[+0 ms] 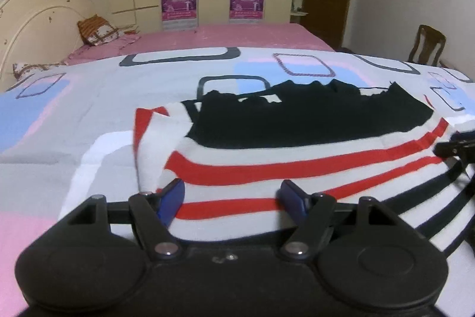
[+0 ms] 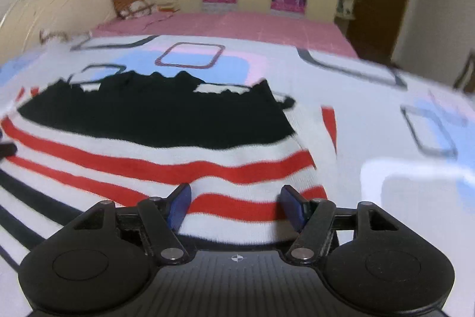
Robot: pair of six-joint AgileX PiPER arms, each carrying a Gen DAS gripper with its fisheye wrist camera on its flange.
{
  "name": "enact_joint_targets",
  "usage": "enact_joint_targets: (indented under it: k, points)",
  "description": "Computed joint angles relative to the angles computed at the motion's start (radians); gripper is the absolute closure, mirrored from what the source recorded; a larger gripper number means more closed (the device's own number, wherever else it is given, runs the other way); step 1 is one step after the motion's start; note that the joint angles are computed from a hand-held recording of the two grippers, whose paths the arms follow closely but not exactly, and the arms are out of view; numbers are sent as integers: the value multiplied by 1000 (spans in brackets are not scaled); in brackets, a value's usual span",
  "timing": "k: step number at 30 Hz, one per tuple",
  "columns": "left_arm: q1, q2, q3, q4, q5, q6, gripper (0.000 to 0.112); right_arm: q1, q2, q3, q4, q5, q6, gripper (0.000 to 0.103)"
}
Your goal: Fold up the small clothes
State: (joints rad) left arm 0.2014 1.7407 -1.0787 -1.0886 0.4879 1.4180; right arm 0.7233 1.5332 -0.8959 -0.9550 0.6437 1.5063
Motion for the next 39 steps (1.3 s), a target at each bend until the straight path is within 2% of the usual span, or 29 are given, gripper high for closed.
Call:
enact_joint_targets:
  k: [2,3,6,9,12,14,15,16,18,19,20,21,22,23,26,29,32,33,35,36,37,39]
  points:
    - [-13,-51,34,8,-23,-37,46,47,-28,-13,-2,49,-3,39]
    - [-14,-75,55,-19,-14,-19,46,89,-56,-1,-45,46,31,39]
    - [-33,-150,131,-49,57,-5,45,160,-59,-17,1,-13,-9,39]
    - [-95,-194,222,-65,16,34,44,209,-9,-43,71,-70,-63,39]
    - [-111,-225,283,-110,-13,98,43,278,37,-54,29,-36,-39,39]
    - [-111,-240,297,-101,-46,121,43,295,27,-28,-2,-25,2,39]
    - [-89,-236,292,-97,-34,116,44,296,6,-10,-6,-14,34,39]
    - [-53,-231,284,-94,-8,117,43,308,-13,13,-29,16,89,39]
    - [-2,-232,288,-87,-26,130,43,325,-102,93,-21,108,158,39]
    - [40,-226,287,-92,-9,152,43,328,-135,121,2,161,170,41]
    - [83,-217,282,-95,25,170,46,328,-166,145,29,202,171,59]
    - [114,-216,281,-90,48,179,49,316,-220,191,64,222,179,70]
    - [136,-223,291,-91,54,203,49,303,-271,235,75,215,196,75]
    - [142,-232,299,-91,54,209,50,300,-303,261,81,213,199,85]
    - [142,-256,307,-68,48,165,53,319,-316,264,96,243,167,86]
    - [149,-257,309,-64,45,155,55,367,-293,210,70,333,190,86]
    - [164,-238,305,-77,60,153,59,358,-285,247,100,308,195,86]
    - [162,-243,298,-53,58,120,64,366,-281,235,108,323,172,86]
    - [170,-269,297,-35,70,98,63,382,-293,211,130,360,140,86]
    - [171,-269,296,-17,68,89,64,413,-310,211,105,393,177,86]
    - [169,-254,291,8,66,72,64,414,-315,224,98,392,198,86]
    - [170,-243,296,-15,65,93,64,375,-313,263,125,332,195,86]
